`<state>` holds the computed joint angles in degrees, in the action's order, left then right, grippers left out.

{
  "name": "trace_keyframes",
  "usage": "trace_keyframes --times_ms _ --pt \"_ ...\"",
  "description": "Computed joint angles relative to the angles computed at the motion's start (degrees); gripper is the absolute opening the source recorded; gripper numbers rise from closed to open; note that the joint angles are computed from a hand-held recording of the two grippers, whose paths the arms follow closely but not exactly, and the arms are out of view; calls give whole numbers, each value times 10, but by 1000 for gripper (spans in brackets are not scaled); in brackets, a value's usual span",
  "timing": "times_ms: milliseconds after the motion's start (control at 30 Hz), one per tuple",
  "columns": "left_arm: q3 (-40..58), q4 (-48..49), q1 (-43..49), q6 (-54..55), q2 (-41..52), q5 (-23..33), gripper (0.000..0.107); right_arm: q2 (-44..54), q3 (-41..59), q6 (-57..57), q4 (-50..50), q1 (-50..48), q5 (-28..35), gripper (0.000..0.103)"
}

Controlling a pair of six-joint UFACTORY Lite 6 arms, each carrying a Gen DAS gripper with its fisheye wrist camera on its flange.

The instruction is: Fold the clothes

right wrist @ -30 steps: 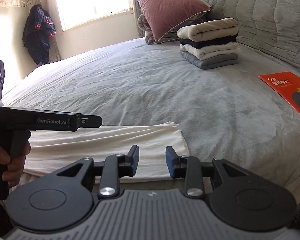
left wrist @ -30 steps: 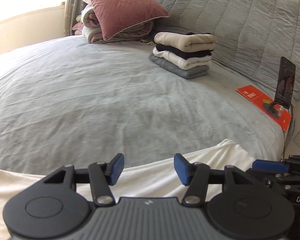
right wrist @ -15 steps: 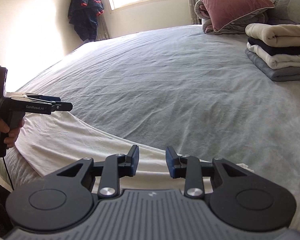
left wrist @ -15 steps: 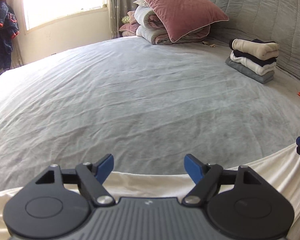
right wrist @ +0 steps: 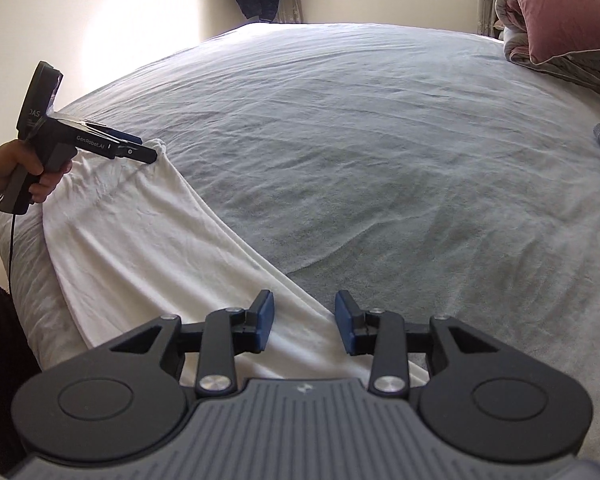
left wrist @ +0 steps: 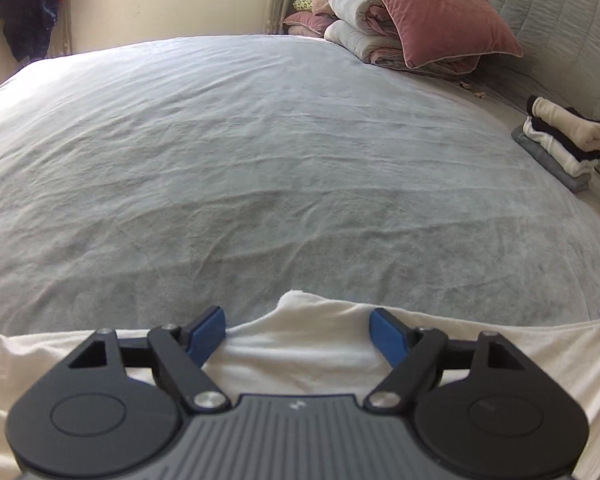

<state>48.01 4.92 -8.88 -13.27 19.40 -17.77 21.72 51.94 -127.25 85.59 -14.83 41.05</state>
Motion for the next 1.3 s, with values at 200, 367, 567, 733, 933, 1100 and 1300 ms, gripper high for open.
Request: trace_keyframes --times_ms 200,367,567,733,933,1100,1300 --pt "-4 25 -1 -68 18 -45 16 -2 -9 -17 17 14 -23 19" --pt "-66 -100 -25 -2 -4 -162 6 -50 -72 -118 135 17 -27 3" --pt "-57 -169 -42 62 29 -213 7 -75 -121 -266 299 34 -22 3" --pt "-14 -265 -67 155 72 -189 19 -14 -95 -309 380 65 -40 7" --pt "-43 -373 -90 230 6 -166 61 -92 -158 -327 429 81 -44 47" --pt "-123 -406 -125 245 -102 -163 73 -152 -219 -301 395 91 -16 52" --pt "-220 -490 -215 324 -170 -190 78 -171 -278 -318 439 135 5 55"
